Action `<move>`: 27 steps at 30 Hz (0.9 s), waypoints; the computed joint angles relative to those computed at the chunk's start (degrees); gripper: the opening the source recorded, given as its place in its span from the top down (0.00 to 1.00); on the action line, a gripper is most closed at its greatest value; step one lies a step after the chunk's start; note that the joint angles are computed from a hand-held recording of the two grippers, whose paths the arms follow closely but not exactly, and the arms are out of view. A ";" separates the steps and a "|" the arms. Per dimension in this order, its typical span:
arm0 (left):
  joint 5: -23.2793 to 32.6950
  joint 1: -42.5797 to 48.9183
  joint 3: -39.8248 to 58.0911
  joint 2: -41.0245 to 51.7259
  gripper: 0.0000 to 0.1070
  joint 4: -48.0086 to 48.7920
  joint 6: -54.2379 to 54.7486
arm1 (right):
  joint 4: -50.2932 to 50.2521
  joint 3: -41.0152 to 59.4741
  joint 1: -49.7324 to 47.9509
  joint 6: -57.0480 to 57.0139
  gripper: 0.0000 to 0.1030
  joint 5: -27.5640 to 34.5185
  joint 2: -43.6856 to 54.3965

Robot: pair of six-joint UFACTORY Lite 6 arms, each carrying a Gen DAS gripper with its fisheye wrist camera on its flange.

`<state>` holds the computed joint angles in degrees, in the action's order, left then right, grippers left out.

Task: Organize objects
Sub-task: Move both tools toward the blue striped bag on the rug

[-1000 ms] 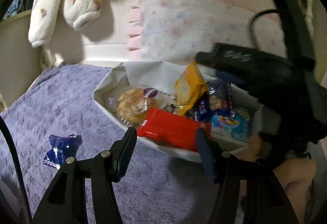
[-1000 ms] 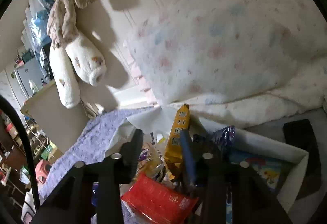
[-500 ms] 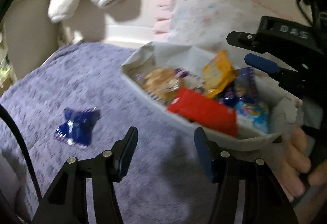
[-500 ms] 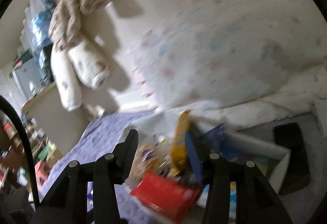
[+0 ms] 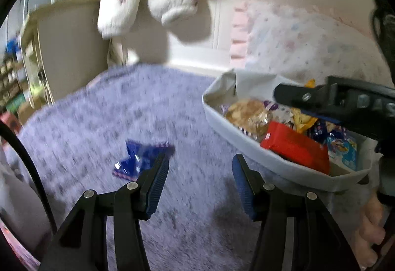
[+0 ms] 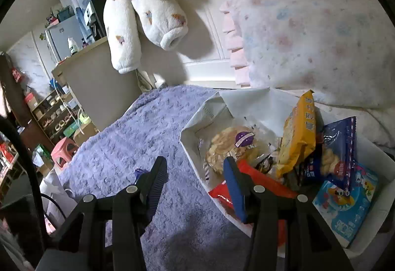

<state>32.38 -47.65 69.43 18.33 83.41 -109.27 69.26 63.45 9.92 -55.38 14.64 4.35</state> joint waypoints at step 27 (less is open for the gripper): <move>-4.09 11.22 -2.28 12.73 0.34 -8.51 2.99 | -15.76 7.96 12.11 2.80 0.55 -0.37 24.76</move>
